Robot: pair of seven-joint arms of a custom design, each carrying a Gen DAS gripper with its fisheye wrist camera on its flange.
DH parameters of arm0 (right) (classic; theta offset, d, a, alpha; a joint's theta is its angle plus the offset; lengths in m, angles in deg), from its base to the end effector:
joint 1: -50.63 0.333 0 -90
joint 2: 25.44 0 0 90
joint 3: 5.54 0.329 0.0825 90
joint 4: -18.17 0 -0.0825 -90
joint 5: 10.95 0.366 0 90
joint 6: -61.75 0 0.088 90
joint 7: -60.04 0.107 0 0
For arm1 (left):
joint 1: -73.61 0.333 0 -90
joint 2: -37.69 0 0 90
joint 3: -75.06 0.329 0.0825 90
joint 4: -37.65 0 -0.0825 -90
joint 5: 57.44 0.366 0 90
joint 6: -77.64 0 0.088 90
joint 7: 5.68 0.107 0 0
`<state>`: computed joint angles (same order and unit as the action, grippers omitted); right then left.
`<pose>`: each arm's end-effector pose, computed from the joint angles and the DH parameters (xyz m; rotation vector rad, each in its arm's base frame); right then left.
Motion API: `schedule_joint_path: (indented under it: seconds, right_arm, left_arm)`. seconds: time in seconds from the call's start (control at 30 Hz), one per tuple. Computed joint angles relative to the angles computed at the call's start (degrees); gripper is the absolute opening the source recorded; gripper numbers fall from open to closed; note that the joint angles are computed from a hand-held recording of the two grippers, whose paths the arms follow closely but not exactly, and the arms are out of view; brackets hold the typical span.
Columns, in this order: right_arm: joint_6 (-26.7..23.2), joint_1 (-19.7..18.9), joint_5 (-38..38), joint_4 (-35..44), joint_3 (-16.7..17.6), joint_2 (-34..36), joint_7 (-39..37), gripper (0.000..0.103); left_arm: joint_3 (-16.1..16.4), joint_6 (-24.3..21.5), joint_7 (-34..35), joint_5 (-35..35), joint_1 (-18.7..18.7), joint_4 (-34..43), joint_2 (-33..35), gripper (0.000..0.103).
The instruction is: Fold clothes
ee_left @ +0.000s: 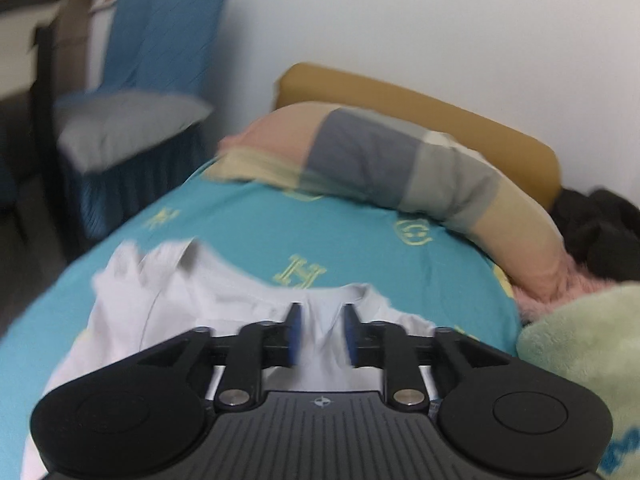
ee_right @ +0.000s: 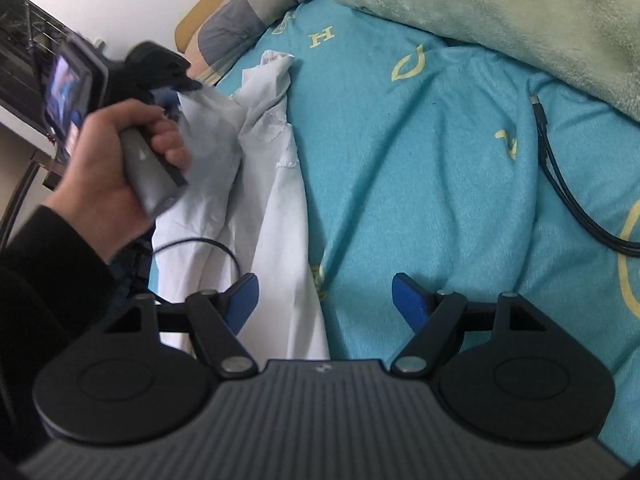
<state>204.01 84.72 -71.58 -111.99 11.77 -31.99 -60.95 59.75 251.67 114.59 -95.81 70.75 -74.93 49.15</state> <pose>0.3141 0.4044 0.4576 -0.7355 2.2045 -0.2814 0.6109 -0.1385 0.4891 -1.6214 1.9415 -1.1182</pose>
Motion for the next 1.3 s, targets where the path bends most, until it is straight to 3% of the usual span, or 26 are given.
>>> schedule_joint_path:
  seconds: [0.07,0.17,0.3,0.5,0.6,0.7,0.87,1.0,1.07,1.13,1.2,1.3]
  right_arm:
    - [-0.23,-0.06,-0.45,0.12,-0.03,0.14,-0.26,0.076]
    - [-0.07,-0.14,-1.18,0.13,-0.15,0.24,0.14,0.076]
    - [-0.56,-0.10,-2.46,0.19,0.07,-0.29,0.09,0.076]
    - [-4.45,0.72,-0.92,-0.24,0.90,-2.01,-3.73,0.075]
    - [-6.46,1.10,1.40,-1.07,1.54,-3.40,-5.65,0.075]
    - [-9.70,2.18,5.54,-0.64,2.70,-3.84,-9.19,0.075]
    - [-12.66,4.75,10.49,0.60,4.79,-4.01,-10.18,0.075]
    - [-14.24,6.29,10.85,1.92,6.60,-4.05,-6.20,0.075]
    - [-16.22,7.17,10.36,4.23,7.19,-2.44,-7.31,0.076]
    - [-15.99,8.07,8.22,6.10,7.13,-0.57,-7.90,0.077]
    - [-11.97,8.53,3.36,6.51,6.52,0.76,-5.34,0.077]
    - [-4.68,8.77,-3.50,7.41,4.91,3.20,-1.34,0.076]
  left_arm:
    - [1.74,-2.89,-2.55,0.49,0.62,-1.24,-2.13,0.054]
    - [3.66,-10.84,2.63,-5.22,4.02,-4.98,-8.76,0.067]
    - [11.91,-27.53,5.35,-3.61,7.20,-12.44,-20.60,0.079]
    - [19.31,-43.67,-0.91,13.46,16.32,-19.02,-31.48,0.081]
    - [22.78,-51.98,-1.81,15.26,19.82,-18.00,-31.15,0.080]
    - [24.69,-57.49,0.50,15.31,22.22,-16.57,-29.47,0.080]
    - [22.81,-57.16,5.48,21.10,24.22,-18.43,-29.82,0.078]
    - [21.73,-56.77,6.38,26.32,25.42,-20.67,-31.00,0.071]
    - [22.28,-57.77,8.09,25.78,25.23,-20.56,-31.47,0.062]
    - [22.64,-58.70,10.14,25.21,25.04,-20.62,-32.36,0.039]
    - [22.66,-59.86,12.71,25.63,24.75,-20.73,-33.56,0.025]
    - [22.99,-61.45,16.59,25.36,24.32,-20.73,-35.32,0.018]
